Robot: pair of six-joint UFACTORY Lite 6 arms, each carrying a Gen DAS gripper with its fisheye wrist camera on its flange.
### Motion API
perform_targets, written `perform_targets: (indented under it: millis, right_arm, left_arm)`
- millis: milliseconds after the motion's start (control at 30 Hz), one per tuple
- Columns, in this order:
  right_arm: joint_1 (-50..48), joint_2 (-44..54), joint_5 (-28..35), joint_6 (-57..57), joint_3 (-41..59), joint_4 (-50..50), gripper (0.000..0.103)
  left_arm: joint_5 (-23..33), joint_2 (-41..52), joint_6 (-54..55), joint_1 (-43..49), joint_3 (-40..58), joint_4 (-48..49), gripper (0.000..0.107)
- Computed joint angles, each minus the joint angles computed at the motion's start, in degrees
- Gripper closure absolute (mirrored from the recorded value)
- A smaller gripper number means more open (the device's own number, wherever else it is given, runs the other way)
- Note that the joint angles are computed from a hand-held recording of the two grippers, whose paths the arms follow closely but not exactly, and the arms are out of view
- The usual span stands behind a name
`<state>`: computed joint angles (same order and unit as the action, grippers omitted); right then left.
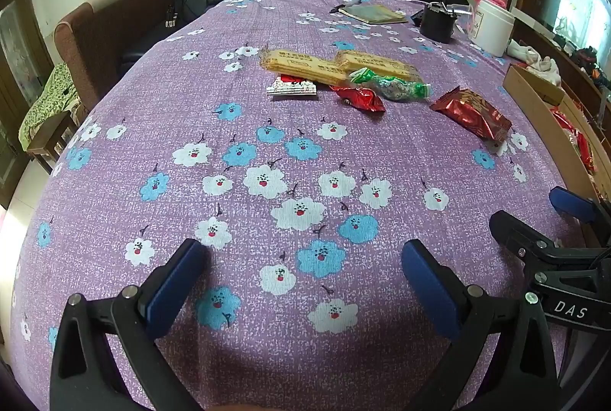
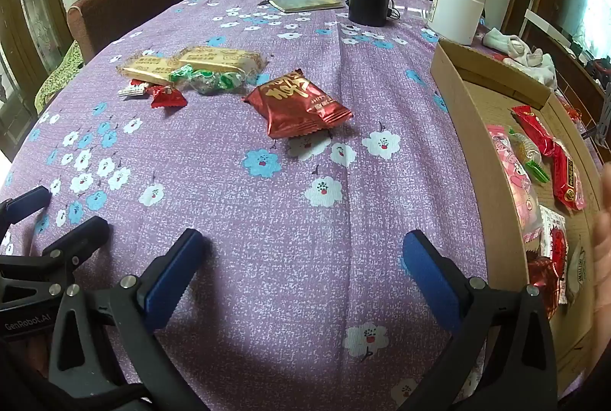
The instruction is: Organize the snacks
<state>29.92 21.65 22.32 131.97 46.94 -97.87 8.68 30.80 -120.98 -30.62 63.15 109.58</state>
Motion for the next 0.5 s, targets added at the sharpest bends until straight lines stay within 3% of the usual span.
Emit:
perform_targets:
  millis: [500]
  right_arm:
    - [0.0,0.0,0.1,-0.1,0.0,0.0,0.0]
  left_arm:
    - [0.5,0.3,2.5,-0.7,0.3,-3.6,0.004]
